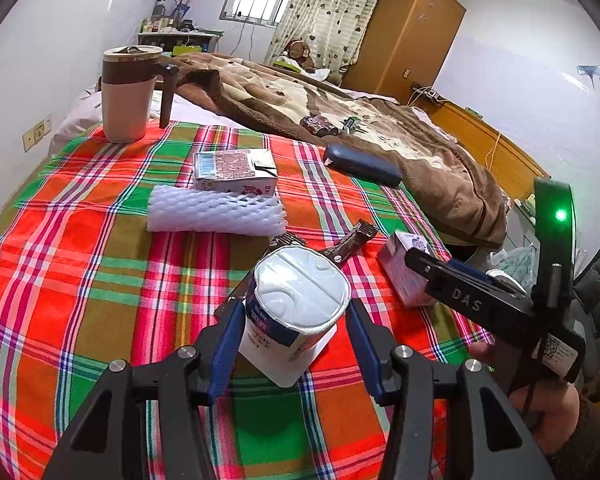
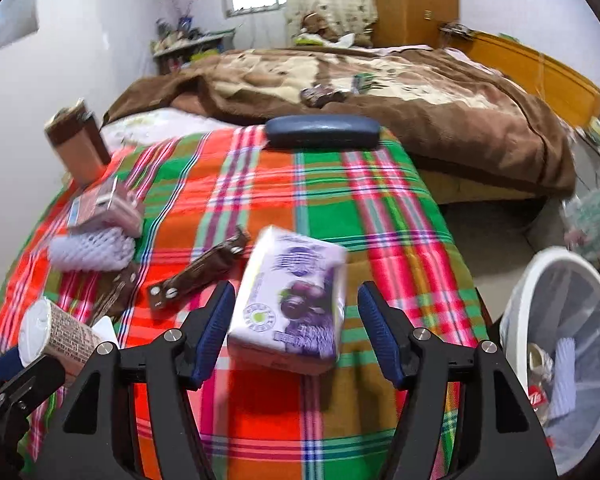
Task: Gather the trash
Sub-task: 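Grasp the purple juice box with the right tool while the left tool holds the can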
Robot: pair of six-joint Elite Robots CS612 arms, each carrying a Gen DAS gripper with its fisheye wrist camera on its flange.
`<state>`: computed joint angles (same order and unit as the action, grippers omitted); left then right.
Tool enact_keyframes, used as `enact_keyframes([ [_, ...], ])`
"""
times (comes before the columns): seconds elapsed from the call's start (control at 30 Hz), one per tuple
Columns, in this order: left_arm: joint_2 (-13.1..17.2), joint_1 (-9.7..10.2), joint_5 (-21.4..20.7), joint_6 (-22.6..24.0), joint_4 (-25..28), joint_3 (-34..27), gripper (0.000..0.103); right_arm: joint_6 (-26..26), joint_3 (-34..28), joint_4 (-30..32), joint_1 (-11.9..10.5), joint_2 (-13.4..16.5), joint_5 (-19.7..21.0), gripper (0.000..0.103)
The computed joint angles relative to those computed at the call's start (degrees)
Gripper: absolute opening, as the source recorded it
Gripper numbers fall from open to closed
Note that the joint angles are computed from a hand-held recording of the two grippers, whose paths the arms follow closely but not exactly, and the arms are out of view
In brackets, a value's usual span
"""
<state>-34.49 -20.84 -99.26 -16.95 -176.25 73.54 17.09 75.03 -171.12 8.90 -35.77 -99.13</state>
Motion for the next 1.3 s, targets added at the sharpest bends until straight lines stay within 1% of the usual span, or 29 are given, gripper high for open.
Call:
enact_keyframes([
  [0.1, 0.27, -0.2, 0.36, 0.77, 0.8, -0.57, 0.052, 1.2, -0.13, 2.35, -0.38, 0.05, 1.25, 0.065],
  [0.2, 0.54, -0.29, 0.4, 1.14, 1.39, -1.16, 0.052, 1.81, 0.18, 1.79, -0.63, 0.17, 2.52, 0.065],
  [0.23, 0.64, -0.31, 0.4, 1.24, 1.45, -1.35, 0.052, 1.84, 0.03, 2.61, -0.67, 0.21, 2.6, 0.065],
  [0.33, 0.86, -0.53, 1.38, 2.38, 1.44, -1.72, 0.053, 1.54, 0.28, 1.57, -0.78, 0.32, 3.3, 0.065],
  [0.4, 1.09, -0.68, 1.74, 2.87, 3.16, -2.4, 0.063, 1.18, 0.4, 1.56, -0.8, 0.28, 3.25, 0.065],
  [0.43, 1.21, -0.79, 2.17, 2.82, 3.49, -2.58, 0.064, 0.91, 0.48, 1.35, -0.84, 0.26, 3.6, 0.065],
  [0.5, 1.35, -0.83, 2.15, 2.76, 3.12, -2.66, 0.064, 0.54, 0.53, 1.25, -1.01, 0.23, 4.49, 0.065],
  [0.53, 1.45, -0.82, 2.06, 2.86, 2.91, -2.76, 0.064, 0.42, 0.56, 1.13, -0.98, 0.23, 4.11, 0.065],
  [0.63, 1.8, -1.03, 3.33, 3.01, 3.52, -3.44, 0.064, 0.11, 0.58, 0.59, -1.03, 0.26, 4.05, 0.065],
  [0.77, 2.0, -1.14, 3.96, 2.8, 2.48, -3.41, 0.064, -0.45, 0.47, 0.35, -1.2, 0.39, 5.29, 0.065],
  [0.8, 2.02, -1.09, 3.7, 2.57, 2.1, -3.37, 0.06, -0.39, 0.59, -0.04, -1.27, 0.38, 5.71, 0.065],
  [0.83, 2.02, -1.06, 3.61, 2.34, 1.63, -3.26, 0.059, -0.09, 0.82, -0.66, -1.34, 0.33, 5.91, 0.065],
  [0.87, 1.99, -1.04, 3.59, 2.23, 1.36, -3.17, 0.059, 0.11, 0.93, -1.16, -1.4, 0.33, 6.16, 0.063],
  [0.93, 1.96, -1.02, 3.27, 2.21, 1.18, -3.11, 0.059, 0.24, 1.17, -1.86, -1.51, 0.31, 6.83, 0.063],
  [1.07, 1.64, -1.24, 4.2, 2.35, 1.49, -2.74, 0.058, 0.45, 1.62, -3.07, -1.63, 0.21, 7.83, 0.062],
  [1.13, 1.36, -1.27, 4.19, 2.14, 0.94, -2.29, 0.058, 0.33, 1.88, -3.19, -1.63, 0.06, 7.66, 0.062],
  [1.3, 0.35, -1.62, 4.39, 2.89, -0.35, -0.96, 0.058, 0.54, 3.74, -5.14, -1.92, -0.92, 8.83, 0.062],
])
